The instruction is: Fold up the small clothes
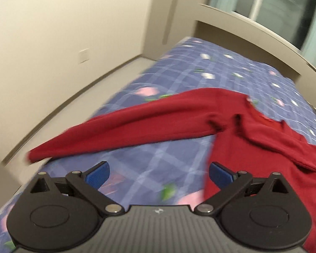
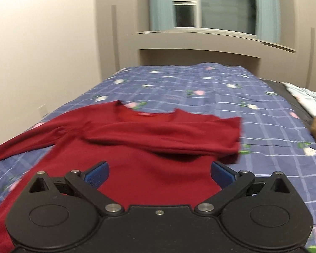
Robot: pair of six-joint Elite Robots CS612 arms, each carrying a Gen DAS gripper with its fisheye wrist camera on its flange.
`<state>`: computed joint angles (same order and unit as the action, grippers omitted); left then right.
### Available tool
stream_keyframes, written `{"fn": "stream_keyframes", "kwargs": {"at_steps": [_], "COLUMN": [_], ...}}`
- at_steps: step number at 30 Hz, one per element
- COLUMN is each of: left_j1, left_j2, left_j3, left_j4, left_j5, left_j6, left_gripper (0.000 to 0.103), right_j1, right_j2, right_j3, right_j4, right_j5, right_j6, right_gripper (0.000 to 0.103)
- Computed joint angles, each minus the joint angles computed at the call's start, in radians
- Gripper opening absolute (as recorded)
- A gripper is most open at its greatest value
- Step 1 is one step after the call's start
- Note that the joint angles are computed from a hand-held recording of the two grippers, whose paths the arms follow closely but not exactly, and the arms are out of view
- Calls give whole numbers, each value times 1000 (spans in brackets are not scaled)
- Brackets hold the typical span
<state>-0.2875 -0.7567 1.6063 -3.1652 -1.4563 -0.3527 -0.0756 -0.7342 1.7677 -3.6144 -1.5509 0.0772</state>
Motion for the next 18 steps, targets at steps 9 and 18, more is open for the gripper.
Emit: {"fn": "stream_keyframes", "kwargs": {"at_steps": [9,18], "left_j1": [118,193], "left_j2": [-51,-54], "left_j3": [117,173], "left_j4": [-53,-139], "left_j5": [89,105], "left_j6": [-144,-277], "left_gripper": [102,102], "right_j1": [136,281], "right_j2": [37,155], "right_j3": [-126,-396], "right_j4": [139,379], "right_j5": [103,277], "right_j6": [-176,-504], "right_gripper": [102,89]}}
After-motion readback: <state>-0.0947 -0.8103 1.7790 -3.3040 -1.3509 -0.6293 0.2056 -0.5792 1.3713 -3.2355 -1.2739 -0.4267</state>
